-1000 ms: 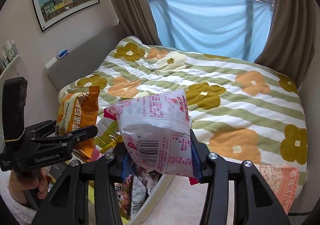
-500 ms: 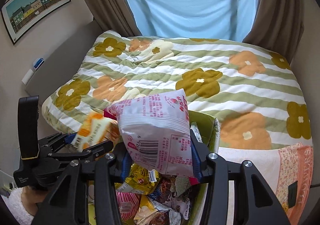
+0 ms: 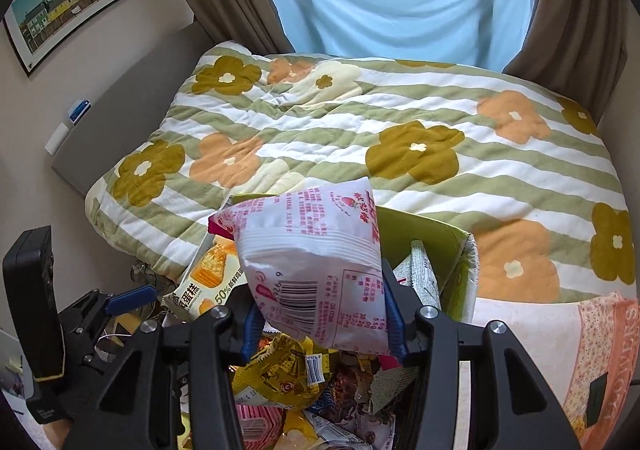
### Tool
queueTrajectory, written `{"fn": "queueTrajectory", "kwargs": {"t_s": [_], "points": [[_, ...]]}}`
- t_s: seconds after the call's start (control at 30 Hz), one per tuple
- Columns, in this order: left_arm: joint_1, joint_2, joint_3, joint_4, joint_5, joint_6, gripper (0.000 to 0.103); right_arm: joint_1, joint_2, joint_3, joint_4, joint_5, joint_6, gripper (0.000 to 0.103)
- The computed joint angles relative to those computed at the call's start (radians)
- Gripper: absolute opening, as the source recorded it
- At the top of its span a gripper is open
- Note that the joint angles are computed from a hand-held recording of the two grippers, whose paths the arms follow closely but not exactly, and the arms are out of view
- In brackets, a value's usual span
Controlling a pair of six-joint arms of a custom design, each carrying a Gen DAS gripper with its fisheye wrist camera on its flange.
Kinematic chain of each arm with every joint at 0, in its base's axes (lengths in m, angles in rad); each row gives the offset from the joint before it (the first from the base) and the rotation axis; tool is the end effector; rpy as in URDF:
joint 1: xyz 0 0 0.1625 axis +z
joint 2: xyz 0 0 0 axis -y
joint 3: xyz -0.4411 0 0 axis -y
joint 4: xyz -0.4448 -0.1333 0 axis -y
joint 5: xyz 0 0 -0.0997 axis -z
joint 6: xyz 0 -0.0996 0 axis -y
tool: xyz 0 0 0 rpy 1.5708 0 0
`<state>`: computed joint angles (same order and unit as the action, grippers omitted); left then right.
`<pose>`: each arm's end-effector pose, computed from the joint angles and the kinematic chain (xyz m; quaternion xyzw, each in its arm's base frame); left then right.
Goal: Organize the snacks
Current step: 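Carry both bags over the box and open both tools to drop them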
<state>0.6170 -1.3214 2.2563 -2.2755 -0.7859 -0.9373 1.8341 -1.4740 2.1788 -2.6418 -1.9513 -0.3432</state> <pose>-0.2525 -0.4288 0.1407 0.0515 0.9175 -0.2459 0.3084 0.2251 -0.4651 0.2627 0.2555 -0.9318 0.1712 0.1929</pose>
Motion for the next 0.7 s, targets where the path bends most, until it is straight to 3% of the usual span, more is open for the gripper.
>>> {"fn": "queueTrajectory", "kwargs": {"t_s": [0.17, 0.3, 0.33, 0.7], "points": [[-0.02, -0.024, 0.013, 0.029, -0.006, -0.036, 0.103, 0.009, -0.001, 0.008, -0.016, -0.002, 0.003, 0.052], [-0.039, -0.056, 0.032, 0.063, -0.008, -0.075, 0.103, 0.011, -0.023, 0.032, -0.049, 0.021, 0.002, 0.092], [-0.046, -0.063, 0.036, 0.071, -0.007, -0.087, 0.103, 0.015, -0.03, 0.041, -0.07, 0.022, 0.0, 0.097], [-0.136, -0.151, 0.104, 0.109, -0.008, -0.162, 0.103, 0.05, -0.166, 0.143, -0.131, 0.015, 0.018, 0.097]]}}
